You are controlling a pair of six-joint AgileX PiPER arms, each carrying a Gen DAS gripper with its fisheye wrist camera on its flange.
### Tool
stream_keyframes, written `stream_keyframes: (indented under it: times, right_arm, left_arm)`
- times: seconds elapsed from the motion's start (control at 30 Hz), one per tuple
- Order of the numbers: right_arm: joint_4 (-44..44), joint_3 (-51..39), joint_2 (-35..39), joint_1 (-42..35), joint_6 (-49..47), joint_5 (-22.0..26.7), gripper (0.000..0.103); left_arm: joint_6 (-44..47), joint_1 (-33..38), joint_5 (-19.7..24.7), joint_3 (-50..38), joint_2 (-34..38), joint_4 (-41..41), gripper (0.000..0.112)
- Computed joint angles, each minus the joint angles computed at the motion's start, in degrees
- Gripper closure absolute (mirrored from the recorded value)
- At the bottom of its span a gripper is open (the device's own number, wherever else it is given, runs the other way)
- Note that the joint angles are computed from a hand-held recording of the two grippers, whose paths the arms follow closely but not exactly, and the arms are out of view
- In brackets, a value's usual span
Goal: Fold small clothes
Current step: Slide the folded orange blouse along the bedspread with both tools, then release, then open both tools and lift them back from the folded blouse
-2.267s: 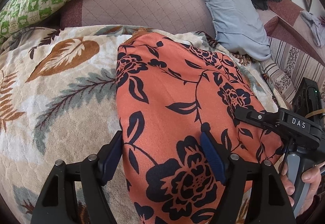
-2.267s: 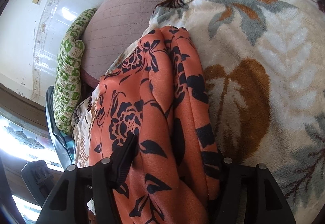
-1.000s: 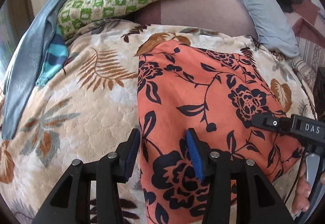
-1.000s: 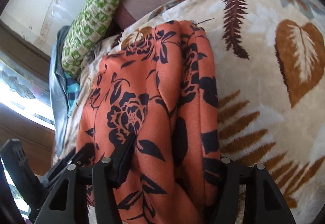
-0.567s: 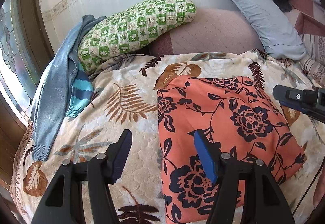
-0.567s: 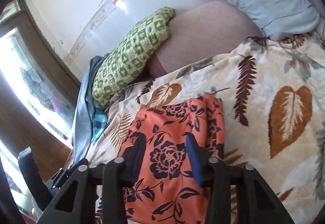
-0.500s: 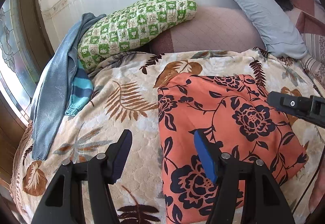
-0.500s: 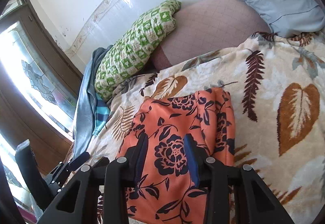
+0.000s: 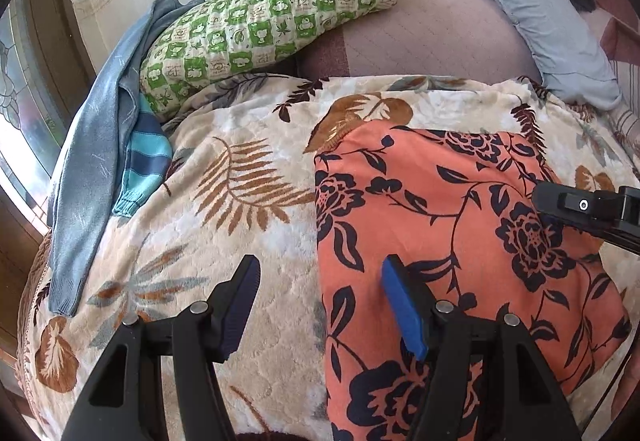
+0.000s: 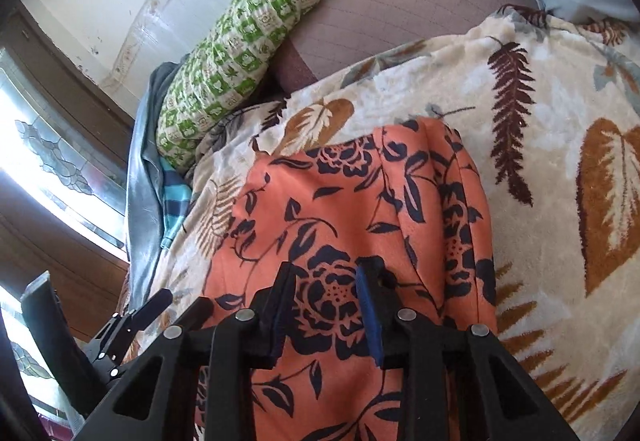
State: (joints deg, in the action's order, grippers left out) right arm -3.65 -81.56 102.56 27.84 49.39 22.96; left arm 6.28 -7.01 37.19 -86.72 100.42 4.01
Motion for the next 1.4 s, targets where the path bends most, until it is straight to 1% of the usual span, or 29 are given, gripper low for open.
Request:
stream_keyframes:
  times: [0.07, 0.1, 0.13, 0.2, 0.23, 0.27, 0.3, 0.33, 0.37, 0.4, 0.43, 0.5, 0.6, 0.7, 0.77, 0.83, 0.87, 0.9, 0.93, 0.97, 1.0, 1.03, 1.07, 1.13, 1.2, 1.27, 1.33, 1.4]
  right_arm:
    - [-6.49, -2.05, 0.39, 0.52, 4.5, 0.74, 0.069]
    - [-7.68, -3.21, 0.89, 0.51, 4.8, 1.09, 0.069]
    - [-7.05, -4.47, 1.7, 0.19, 3.71, 1.49, 0.069]
    - [-3.75, -7.15, 4.13, -1.02, 0.51, 2.95, 0.067]
    - [-1.83, -8.76, 5.86, -1.76, -1.09, 4.42, 0.067]
    - [1.96, -11.46, 8.42, -2.83, -4.27, 7.43, 0.067]
    - [7.37, -12.22, 10.33, -4.22, -8.6, 8.38, 0.067]
    - [11.69, -11.2, 10.72, -5.21, -11.62, 7.04, 0.067]
    - [13.79, -9.5, 9.95, -5.63, -13.08, 5.24, 0.067]
    - [14.02, -9.77, 9.9, -5.67, -13.53, 5.74, 0.067]
    - [12.74, -10.55, 9.83, -5.39, -12.97, 6.92, 0.067]
    - [8.65, -9.84, 8.63, -4.25, -9.5, 6.69, 0.067]
    - [7.99, -8.51, 6.33, -3.12, -8.63, 6.17, 0.067]
    - [-1.19, -7.88, 3.53, -0.43, -1.09, 7.51, 0.067]
    - [-3.75, -7.84, 2.69, 0.73, 0.92, 8.91, 0.067]
    - [-3.28, -9.2, 3.86, 1.06, 0.48, 12.31, 0.067]
    - [-1.93, -10.18, 5.22, 0.75, -0.42, 14.62, 0.067]
    - [1.55, -9.93, 6.5, -0.16, -3.2, 15.15, 0.067]
    - [3.34, -8.39, 6.75, -0.7, -4.88, 13.4, 0.066]
    - [2.83, -6.65, 5.94, -0.63, -4.7, 11.34, 0.066]
    - [2.22, -6.51, 5.49, -0.4, -4.22, 11.57, 0.066]
    - [1.49, -6.77, 4.75, -0.02, -3.25, 12.71, 0.067]
    - [0.8, -5.79, 3.28, 0.39, -2.02, 12.49, 0.067]
    - [-1.74, -1.86, -0.83, 1.57, 1.84, 10.67, 0.067]
    - [-6.79, 1.24, -5.26, 3.31, 7.91, 10.93, 0.067]
    - [-14.64, 4.88, -10.48, 6.16, 16.46, 11.07, 0.067]
    - [-22.31, 7.07, -15.2, 10.21, 24.01, 13.92, 0.065]
    - [-28.17, 7.63, -19.01, 14.84, 29.6, 18.6, 0.064]
  left_arm:
    - [-0.3, -0.27, 0.54, -2.36, 1.54, 0.33, 0.048]
    - [-0.51, -0.45, 0.86, -3.6, 2.46, 0.66, 0.048]
    - [-0.78, -0.55, 1.52, -5.16, 3.63, 0.99, 0.048]
    - [-1.62, -0.76, 3.19, -8.48, 6.32, 1.82, 0.048]
    - [-1.69, -0.77, 3.9, -9.95, 7.68, 1.97, 0.047]
    - [-1.76, -0.87, 4.6, -11.23, 8.92, 2.18, 0.045]
    - [-2.19, -1.01, 4.89, -11.89, 9.74, 2.85, 0.039]
    - [-2.88, -1.22, 4.7, -12.02, 10.15, 3.81, 0.037]
    - [-3.02, -1.26, 4.22, -11.7, 10.13, 4.04, 0.037]
    - [-3.1, -1.26, 4.13, -11.61, 10.07, 4.15, 0.037]
    - [-3.27, -1.24, 4.22, -11.61, 9.99, 4.26, 0.037]
    - [-3.95, -1.31, 4.36, -11.12, 9.33, 4.69, 0.037]
    - [-2.91, -0.88, 5.11, -10.51, 8.02, 3.25, 0.037]
    - [-2.62, -0.56, 5.08, -9.19, 6.45, 3.1, 0.037]
    - [-2.57, -0.6, 4.83, -8.32, 5.87, 3.74, 0.037]
    - [-2.95, -0.78, 4.63, -7.64, 6.02, 4.78, 0.037]
    - [-3.27, -0.95, 3.83, -6.83, 5.96, 5.51, 0.036]
    - [-4.0, -1.27, 2.52, -5.72, 5.78, 6.8, 0.033]
    - [-5.48, -1.81, 1.66, -4.91, 5.68, 9.0, 0.033]
    - [-6.35, -2.13, 1.76, -4.76, 5.53, 10.09, 0.033]
    - [-6.62, -2.21, 2.58, -5.14, 5.25, 10.01, 0.033]
    - [-5.9, -1.93, 3.65, -5.55, 4.69, 8.51, 0.033]
    - [-4.75, -1.41, 4.51, -5.67, 3.84, 6.3, 0.033]
    - [-4.69, -0.73, 5.48, -4.54, 1.11, 4.59, 0.033]
    - [-6.54, -0.57, 5.44, -1.95, -3.13, 6.28, 0.033]
    - [-6.47, 0.57, 4.74, 2.12, -9.03, 5.95, 0.033]
    - [-5.02, 2.32, 5.69, 5.11, -14.68, 4.32, 0.033]
    - [-3.11, 4.02, 8.41, 5.77, -19.11, 2.93, 0.032]
